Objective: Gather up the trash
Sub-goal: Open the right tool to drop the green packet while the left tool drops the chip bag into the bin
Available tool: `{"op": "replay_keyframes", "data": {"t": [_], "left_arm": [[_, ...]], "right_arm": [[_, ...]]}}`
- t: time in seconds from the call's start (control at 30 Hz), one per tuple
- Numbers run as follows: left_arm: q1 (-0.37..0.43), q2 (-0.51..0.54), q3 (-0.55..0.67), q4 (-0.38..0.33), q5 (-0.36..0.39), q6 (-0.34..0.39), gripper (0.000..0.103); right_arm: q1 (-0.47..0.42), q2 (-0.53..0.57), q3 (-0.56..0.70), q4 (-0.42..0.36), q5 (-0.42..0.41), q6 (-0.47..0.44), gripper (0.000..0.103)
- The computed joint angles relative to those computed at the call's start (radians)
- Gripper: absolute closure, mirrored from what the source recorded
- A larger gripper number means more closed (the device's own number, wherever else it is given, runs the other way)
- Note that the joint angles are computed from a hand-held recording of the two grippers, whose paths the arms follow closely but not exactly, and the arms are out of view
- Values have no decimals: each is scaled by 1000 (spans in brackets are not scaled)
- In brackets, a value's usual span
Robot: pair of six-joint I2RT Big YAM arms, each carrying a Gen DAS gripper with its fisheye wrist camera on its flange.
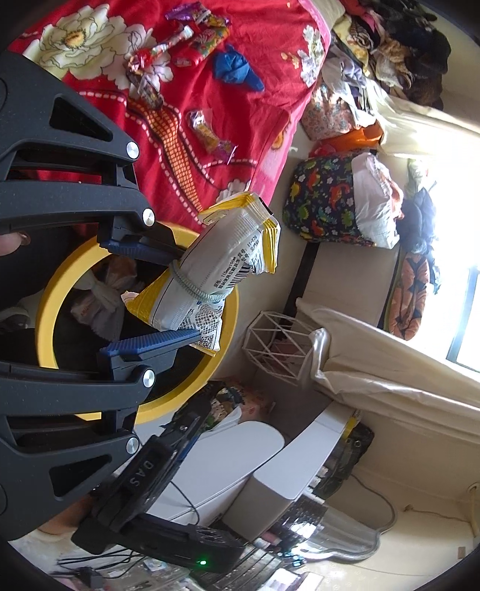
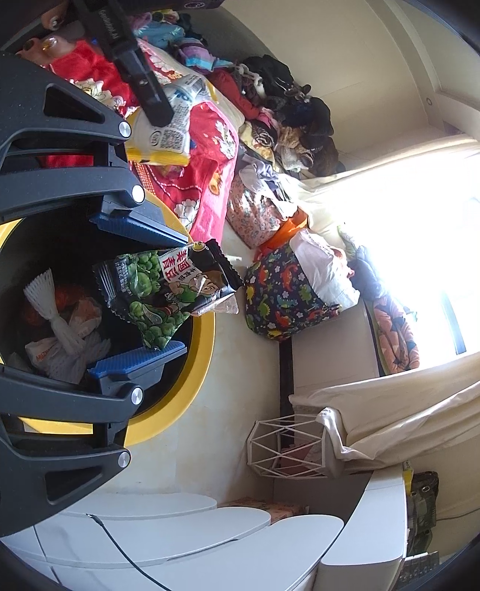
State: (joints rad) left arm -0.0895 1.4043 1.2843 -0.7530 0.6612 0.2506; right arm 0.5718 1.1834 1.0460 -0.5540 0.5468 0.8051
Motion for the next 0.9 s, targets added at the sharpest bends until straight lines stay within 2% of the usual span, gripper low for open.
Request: {"op": "replay_keyframes", "data": {"t": [0.27,0.6,0.8,0.9], "left_arm": [[-40,25,-1,-88,-32,106,74],[-75,55,-11,-162,-66,190,74],[-79,72,-8,-187,-59,201,73],[-76,78,-7,-188,-55,193,65]], "right_arm": [[-14,12,1,-5,-12,39,52],[-27,35,6,-6,-26,60,51],[-34,45,-2,1,-33,67,49],[-36,46,-8,7,-33,68,43]]}}
